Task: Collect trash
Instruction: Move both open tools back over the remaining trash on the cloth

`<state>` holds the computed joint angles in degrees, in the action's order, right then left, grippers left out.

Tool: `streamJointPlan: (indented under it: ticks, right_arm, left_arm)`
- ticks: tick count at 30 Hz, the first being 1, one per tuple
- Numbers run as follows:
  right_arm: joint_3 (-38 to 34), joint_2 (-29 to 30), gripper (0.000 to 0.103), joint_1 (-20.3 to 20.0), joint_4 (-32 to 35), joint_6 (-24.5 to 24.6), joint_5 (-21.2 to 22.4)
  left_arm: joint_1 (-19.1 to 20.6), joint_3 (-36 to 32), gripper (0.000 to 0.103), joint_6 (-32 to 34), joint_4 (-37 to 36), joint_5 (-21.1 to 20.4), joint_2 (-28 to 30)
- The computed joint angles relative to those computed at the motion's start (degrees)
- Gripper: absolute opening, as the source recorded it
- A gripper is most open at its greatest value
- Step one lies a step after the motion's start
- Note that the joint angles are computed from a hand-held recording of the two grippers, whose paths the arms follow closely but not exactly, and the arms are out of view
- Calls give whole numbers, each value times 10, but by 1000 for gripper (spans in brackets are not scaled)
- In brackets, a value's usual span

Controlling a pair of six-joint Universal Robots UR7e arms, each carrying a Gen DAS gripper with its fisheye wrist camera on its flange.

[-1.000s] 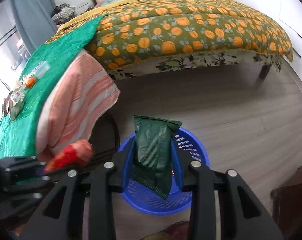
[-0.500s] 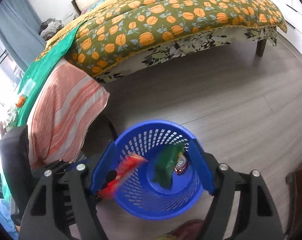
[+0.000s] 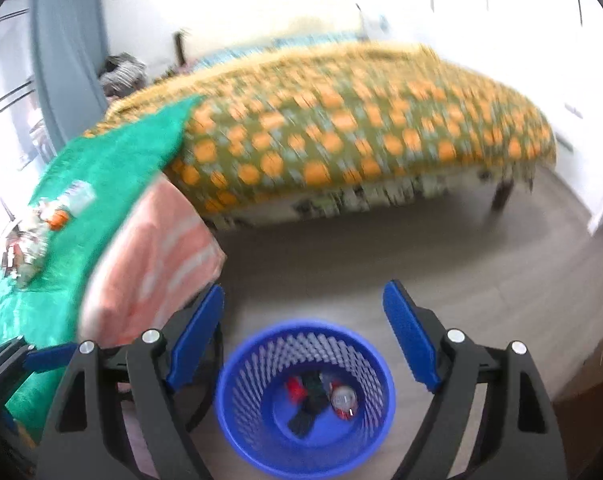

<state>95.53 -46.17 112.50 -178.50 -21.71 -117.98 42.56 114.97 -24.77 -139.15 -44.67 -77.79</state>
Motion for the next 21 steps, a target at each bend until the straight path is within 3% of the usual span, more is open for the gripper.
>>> streamJointPlan:
  ticks: [4,8,14,17,21]
  right_arm:
    - [-1,17,82,30,-30,-27,20]
    - [-16,47,82,61,-23,-52,37]
    - [-23,88,82,105,15,-53,85]
    - [-21,105,82,122,29,-61,96]
    - [-18,121,82,136,36,-80,101]
  left_arm:
    - [-18,43,90,-57,95,53,-90]
    - [-36,67,90,-153,244,103,-196]
    - [-27,46,91,-304,454,173,-308]
    - [-5,31,92,-298,437,209,-320]
    - [39,6,93,-180,313,232,-273]
